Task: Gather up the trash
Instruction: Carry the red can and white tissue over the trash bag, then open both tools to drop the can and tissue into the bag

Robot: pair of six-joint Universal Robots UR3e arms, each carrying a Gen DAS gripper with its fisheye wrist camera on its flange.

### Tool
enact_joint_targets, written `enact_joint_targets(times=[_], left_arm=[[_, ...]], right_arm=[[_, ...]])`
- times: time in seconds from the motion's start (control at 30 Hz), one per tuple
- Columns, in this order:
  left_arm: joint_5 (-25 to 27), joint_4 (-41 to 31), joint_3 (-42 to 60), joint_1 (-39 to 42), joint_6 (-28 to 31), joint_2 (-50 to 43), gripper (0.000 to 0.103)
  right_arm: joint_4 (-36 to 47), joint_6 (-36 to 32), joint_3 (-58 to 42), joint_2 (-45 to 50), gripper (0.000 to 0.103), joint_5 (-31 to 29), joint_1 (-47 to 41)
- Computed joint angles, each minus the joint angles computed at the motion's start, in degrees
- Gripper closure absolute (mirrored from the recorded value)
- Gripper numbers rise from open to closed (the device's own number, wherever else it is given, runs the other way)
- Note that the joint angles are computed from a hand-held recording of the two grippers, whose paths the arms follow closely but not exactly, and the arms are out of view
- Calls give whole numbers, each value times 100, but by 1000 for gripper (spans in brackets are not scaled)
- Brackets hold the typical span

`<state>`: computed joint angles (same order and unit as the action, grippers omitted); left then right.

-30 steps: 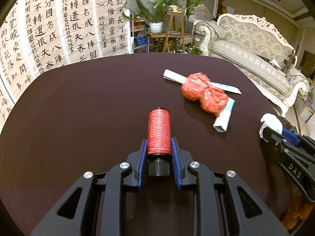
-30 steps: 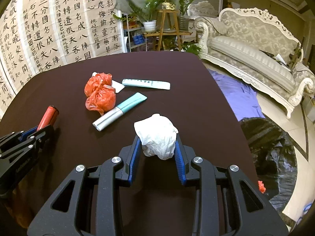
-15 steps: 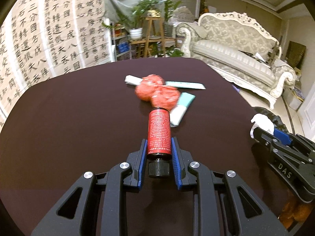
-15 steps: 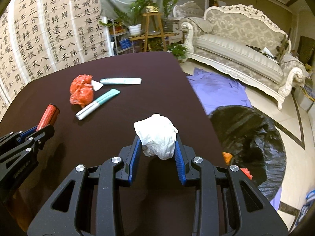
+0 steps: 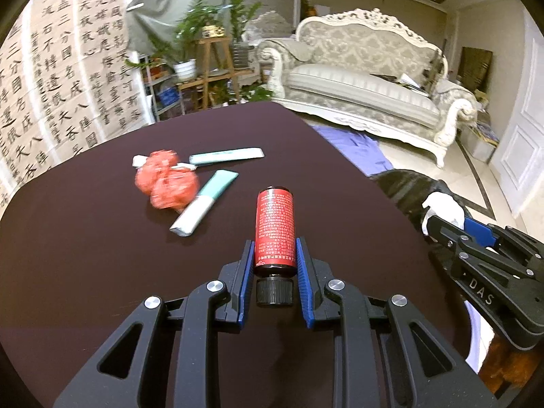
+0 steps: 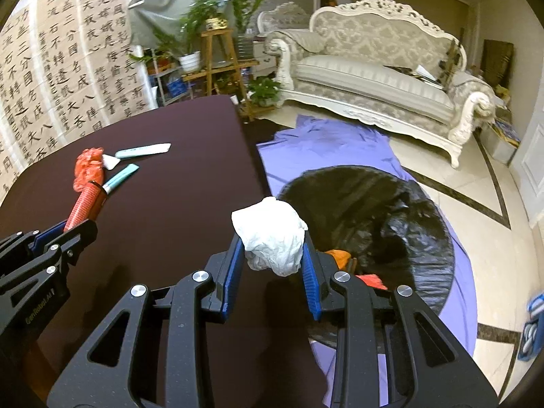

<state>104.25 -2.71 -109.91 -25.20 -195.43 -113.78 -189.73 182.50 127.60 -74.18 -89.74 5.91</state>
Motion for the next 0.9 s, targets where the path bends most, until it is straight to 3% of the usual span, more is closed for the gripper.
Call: enact_joint_targets(times=[0.5,0.9], left_arm=[[91,-763,1879,-641,138,-1170,78],[63,-1712,4036,-907,353,-2358,78]], right_arm=[[-350,-273,503,-115,72,361,-1149],[-427,-404,376,66,71,482,-1857]])
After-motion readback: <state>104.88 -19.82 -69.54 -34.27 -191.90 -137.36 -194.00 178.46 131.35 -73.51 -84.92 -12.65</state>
